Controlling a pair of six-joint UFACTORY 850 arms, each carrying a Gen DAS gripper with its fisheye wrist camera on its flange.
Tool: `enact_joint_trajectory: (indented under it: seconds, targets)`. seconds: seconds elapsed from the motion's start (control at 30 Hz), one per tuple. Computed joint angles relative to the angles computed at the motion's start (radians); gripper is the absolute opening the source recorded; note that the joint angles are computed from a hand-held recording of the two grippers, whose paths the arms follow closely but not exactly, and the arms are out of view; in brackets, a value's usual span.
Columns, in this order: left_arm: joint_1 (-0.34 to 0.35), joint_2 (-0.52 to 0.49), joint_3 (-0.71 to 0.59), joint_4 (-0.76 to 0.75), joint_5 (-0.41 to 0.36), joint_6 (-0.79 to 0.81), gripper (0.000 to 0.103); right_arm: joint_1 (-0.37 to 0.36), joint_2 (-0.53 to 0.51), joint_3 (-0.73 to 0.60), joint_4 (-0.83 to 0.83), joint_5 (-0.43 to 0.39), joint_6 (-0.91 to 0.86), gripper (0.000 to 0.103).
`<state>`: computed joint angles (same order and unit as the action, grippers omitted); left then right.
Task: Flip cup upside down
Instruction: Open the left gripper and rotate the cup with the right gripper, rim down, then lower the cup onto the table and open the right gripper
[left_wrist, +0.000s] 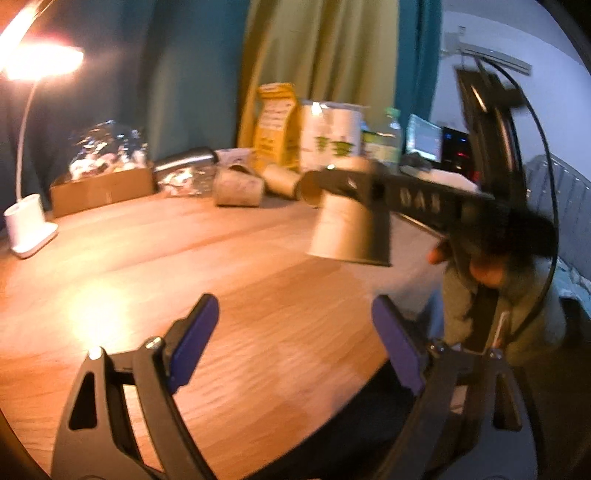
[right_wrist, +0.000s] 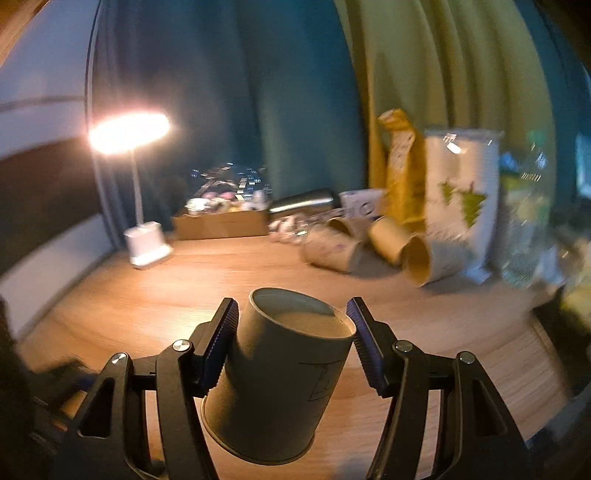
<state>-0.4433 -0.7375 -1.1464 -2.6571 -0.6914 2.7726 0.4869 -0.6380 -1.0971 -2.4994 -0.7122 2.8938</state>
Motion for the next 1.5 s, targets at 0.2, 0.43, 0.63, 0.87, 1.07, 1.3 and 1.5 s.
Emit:
enact_joint_trajectory:
  seconds: [0.2, 0.43, 0.63, 0.87, 1.07, 1.3, 1.5]
  targets:
    - [0.035, -0.008, -0.008, -0.031, 0.008, -0.042, 0.086, 0.032, -0.086, -0.034, 0.129, -0.149, -0.163, 0.064]
    - [0.046, -0.010, -0.008, -0.147, 0.009, -0.005, 0.086, 0.071, -0.153, -0.066, 0.206, -0.278, -0.274, 0.064]
    - [0.049, -0.019, -0.023, -0.163, 0.020, -0.017, 0.086, 0.081, -0.182, -0.074, 0.220, -0.317, -0.300, 0.065]
    - [0.042, -0.020, -0.030, -0.203, 0.026, -0.005, 0.086, 0.087, -0.187, -0.076, 0.231, -0.323, -0.322, 0.065]
    - [0.041, -0.016, -0.026, -0.208, 0.024, -0.002, 0.086, 0.087, -0.184, -0.075, 0.227, -0.316, -0.319, 0.068]
    - [0.036, -0.007, -0.017, -0.218, 0.014, 0.011, 0.086, 0.083, -0.161, -0.053, 0.198, -0.315, -0.275, 0.081]
    - [0.037, 0.010, 0.002, -0.193, -0.019, -0.007, 0.086, 0.077, -0.084, -0.013, 0.186, -0.237, -0.236, 0.081]
